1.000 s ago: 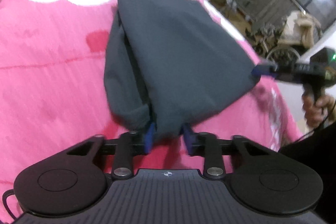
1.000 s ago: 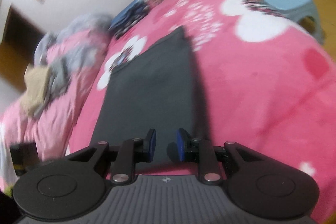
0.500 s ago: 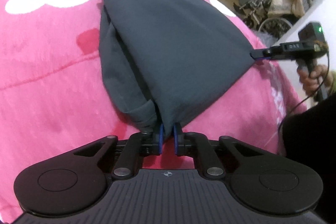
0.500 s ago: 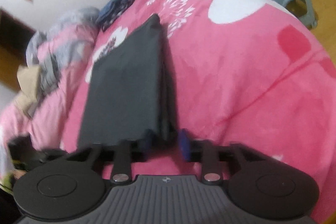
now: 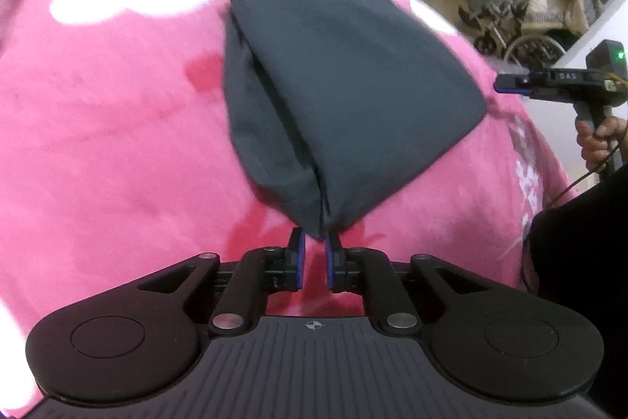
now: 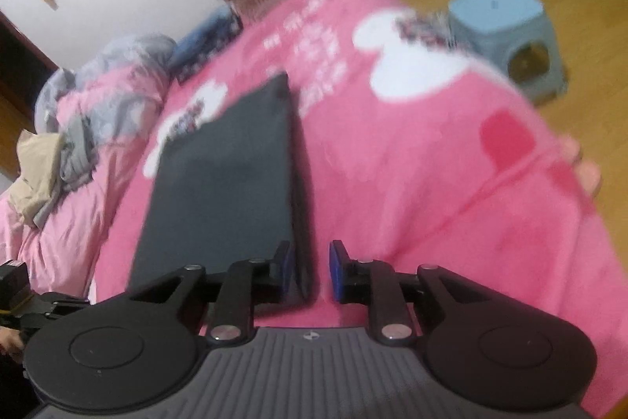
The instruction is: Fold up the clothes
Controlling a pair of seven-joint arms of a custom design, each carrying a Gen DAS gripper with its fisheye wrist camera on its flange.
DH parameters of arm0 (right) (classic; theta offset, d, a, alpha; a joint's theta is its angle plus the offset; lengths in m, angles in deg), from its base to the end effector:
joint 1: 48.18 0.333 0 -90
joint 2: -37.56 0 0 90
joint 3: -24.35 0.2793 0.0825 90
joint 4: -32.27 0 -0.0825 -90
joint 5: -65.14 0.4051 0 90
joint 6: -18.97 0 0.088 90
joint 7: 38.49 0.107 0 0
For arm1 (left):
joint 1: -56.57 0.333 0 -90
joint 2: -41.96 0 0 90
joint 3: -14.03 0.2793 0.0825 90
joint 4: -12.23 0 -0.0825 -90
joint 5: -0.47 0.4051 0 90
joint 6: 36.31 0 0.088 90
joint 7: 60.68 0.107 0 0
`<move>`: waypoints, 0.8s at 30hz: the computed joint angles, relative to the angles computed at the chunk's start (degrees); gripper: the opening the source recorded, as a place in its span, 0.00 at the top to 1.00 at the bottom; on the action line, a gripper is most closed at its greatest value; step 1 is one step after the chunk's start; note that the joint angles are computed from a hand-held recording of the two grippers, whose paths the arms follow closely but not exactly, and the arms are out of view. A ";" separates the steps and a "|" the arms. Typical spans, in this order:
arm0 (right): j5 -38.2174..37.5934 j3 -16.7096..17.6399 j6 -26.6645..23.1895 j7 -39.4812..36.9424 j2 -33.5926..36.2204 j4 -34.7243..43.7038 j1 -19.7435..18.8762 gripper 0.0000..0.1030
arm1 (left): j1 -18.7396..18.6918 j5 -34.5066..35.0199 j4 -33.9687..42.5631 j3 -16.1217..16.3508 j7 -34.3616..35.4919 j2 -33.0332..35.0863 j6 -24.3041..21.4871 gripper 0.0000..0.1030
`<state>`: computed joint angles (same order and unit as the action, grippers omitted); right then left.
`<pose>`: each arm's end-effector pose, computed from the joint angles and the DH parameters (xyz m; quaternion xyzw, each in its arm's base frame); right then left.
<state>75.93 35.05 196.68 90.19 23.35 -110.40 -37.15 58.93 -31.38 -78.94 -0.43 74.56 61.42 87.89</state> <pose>0.4863 0.1786 0.4308 -0.4776 0.7742 -0.0860 0.4063 0.6750 -0.1474 0.4337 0.3959 -0.8660 0.3036 0.0335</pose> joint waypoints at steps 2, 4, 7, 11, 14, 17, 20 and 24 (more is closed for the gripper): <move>-3.86 3.07 1.19 1.51 0.51 1.24 -3.41 0.79 | 0.48 -3.40 -1.26 -0.92 2.11 -1.22 2.10 0.90; -5.31 2.48 1.79 -0.27 3.25 4.26 -2.68 0.79 | -0.05 -5.28 -1.08 -1.38 2.95 -0.81 3.29 0.90; -0.61 -2.63 2.67 -9.13 8.25 9.05 3.97 0.79 | -1.30 -6.17 0.73 -2.21 2.75 1.55 4.28 0.90; 3.41 -4.49 2.15 -17.96 13.00 13.79 7.16 0.79 | -3.76 -1.23 2.79 -1.52 -2.06 4.73 6.06 0.90; -2.43 -5.57 -0.30 -13.71 15.20 15.11 6.78 0.81 | -3.58 1.18 3.65 -1.60 -6.81 6.60 6.11 0.90; -2.38 -6.35 -1.89 -13.01 16.38 15.30 6.77 0.87 | -2.41 1.10 3.74 -2.49 -8.01 6.58 5.59 0.89; -5.70 -7.06 -1.33 -8.93 15.03 14.65 6.95 0.85 | -1.67 0.76 3.75 -2.89 -9.06 6.39 4.98 0.89; -5.99 -6.31 1.18 -10.24 13.71 14.90 6.63 0.85 | -1.09 0.01 3.25 -3.24 -8.55 4.65 3.91 0.84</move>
<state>69.93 28.74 197.87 79.96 37.06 -95.50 -30.52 57.84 -31.37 -75.69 -3.67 66.01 66.07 91.80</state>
